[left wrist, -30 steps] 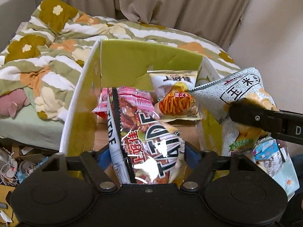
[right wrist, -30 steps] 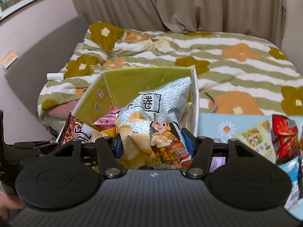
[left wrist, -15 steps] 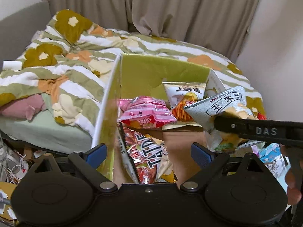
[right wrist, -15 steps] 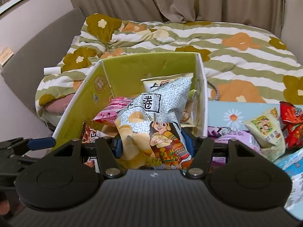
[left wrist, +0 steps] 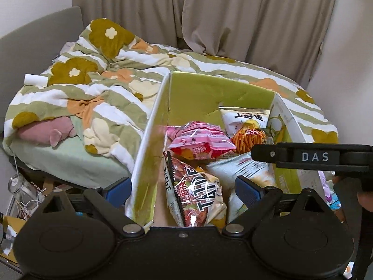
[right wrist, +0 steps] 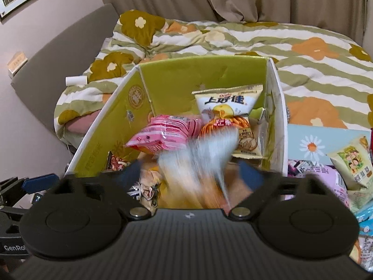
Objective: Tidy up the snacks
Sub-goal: 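Open both tools to drop the two bags into the box, then move both tools back toward the snack pile on the tray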
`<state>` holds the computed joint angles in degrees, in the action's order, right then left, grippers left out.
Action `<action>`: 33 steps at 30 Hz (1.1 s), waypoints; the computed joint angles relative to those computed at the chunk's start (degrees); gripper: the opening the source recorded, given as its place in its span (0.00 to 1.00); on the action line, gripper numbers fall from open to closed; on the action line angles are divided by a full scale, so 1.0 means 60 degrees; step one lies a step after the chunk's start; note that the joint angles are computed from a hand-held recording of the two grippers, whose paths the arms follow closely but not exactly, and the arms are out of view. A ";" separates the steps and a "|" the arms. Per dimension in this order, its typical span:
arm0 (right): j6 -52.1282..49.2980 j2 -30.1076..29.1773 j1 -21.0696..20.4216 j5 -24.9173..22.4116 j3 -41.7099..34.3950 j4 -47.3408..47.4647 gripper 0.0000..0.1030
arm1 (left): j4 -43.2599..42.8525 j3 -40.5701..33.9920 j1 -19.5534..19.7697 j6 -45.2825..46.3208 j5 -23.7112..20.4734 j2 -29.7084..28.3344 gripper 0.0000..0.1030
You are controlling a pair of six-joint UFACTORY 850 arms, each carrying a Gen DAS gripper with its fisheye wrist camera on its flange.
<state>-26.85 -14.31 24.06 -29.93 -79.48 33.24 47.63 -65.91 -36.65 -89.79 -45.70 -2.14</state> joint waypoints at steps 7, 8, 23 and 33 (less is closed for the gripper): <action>-0.0351 0.0204 -0.0136 0.0193 0.0256 0.0347 1.00 | 0.0011 0.0008 -0.0067 -0.0066 -0.0116 -0.0009 0.94; -0.0468 0.0274 -0.0152 0.0258 0.0345 0.0444 1.00 | 0.0048 -0.0003 -0.0084 -0.0091 -0.0139 -0.0003 0.94; -0.0765 0.1377 -0.0289 0.0716 0.1035 0.0938 1.00 | 0.0784 -0.0136 -0.0459 -0.0125 -0.0439 0.0345 0.94; 0.0957 0.2831 -0.0764 0.1377 0.1908 -0.0452 1.00 | 0.1143 -0.0510 -0.0784 0.0243 0.0430 0.0210 0.95</action>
